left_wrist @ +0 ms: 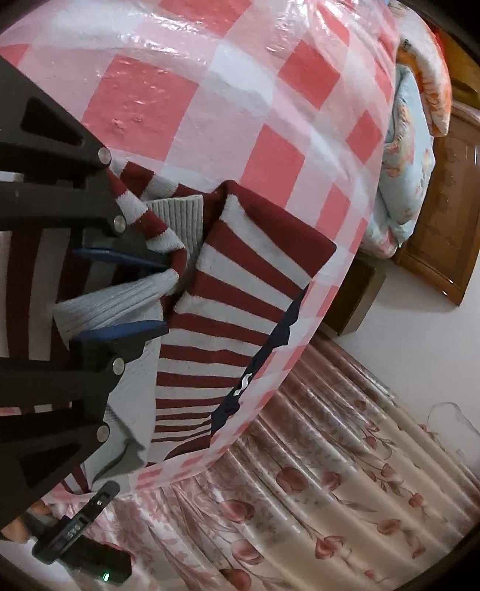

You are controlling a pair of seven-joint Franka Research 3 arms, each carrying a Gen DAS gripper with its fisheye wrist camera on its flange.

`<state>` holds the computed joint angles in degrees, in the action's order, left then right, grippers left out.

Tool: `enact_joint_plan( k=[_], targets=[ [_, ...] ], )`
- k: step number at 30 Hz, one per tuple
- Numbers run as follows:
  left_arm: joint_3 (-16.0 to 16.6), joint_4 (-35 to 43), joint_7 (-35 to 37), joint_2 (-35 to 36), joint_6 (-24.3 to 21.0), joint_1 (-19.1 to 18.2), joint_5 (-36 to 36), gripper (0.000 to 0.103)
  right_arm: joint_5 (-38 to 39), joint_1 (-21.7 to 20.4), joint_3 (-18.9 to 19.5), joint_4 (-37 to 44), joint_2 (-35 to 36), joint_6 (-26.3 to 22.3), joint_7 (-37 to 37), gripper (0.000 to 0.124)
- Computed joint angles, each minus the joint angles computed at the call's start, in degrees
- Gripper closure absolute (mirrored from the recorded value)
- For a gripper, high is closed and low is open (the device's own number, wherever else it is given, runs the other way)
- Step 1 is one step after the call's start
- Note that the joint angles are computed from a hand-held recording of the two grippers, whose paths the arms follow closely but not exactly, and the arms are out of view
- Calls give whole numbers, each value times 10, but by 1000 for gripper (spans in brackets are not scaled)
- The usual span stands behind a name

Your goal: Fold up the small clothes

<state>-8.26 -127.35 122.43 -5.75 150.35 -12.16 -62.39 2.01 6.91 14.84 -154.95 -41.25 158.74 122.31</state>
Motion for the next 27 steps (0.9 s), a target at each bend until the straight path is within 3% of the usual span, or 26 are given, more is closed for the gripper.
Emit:
enact_joint_plan(
  k=[1, 2, 5, 7, 9, 12, 16, 17, 19, 24, 27],
  targets=[
    [2, 1, 7, 0, -6, 0, -8, 27, 5, 3, -5, -6, -1, 4, 0, 110],
    [6, 3, 27, 0, -22, 0, -27, 0, 10, 7, -11, -10, -2, 5, -1, 110],
    [8, 3, 43, -13, -50, 5, -39, 0, 25, 16, -27, -10, -3, -4, -8, 101],
    [-3, -14, 32, -37, 1, 0, -28, 0, 34, 22, -32, -18, -22, 5, -13, 94],
    [6, -48, 109, -84, 70, -24, -102, 0, 43, 20, -31, -40, -57, 33, -11, 89],
    [22, -74, 189, -116, 119, -47, -181, 0, 57, 7, -20, -70, -106, 57, 2, 72],
    [7, -107, 99, -119, 158, -35, -59, 0, 17, -22, 11, -54, -113, -31, -15, 72],
    [-3, -117, 57, -116, 164, -24, -5, 0, 6, -26, 17, -49, -108, -44, -18, 72],
    [0, -127, 30, -112, 165, -24, 36, 0, -18, -37, 27, -34, -88, -61, -23, 72],
    [18, -113, 15, -90, 171, -50, 98, 0, -72, -54, 16, 6, -10, -48, -62, 74],
    [-21, -94, -66, -62, 212, -20, 249, 0, -109, -97, 30, 47, 46, -54, -41, 74]
  ],
)
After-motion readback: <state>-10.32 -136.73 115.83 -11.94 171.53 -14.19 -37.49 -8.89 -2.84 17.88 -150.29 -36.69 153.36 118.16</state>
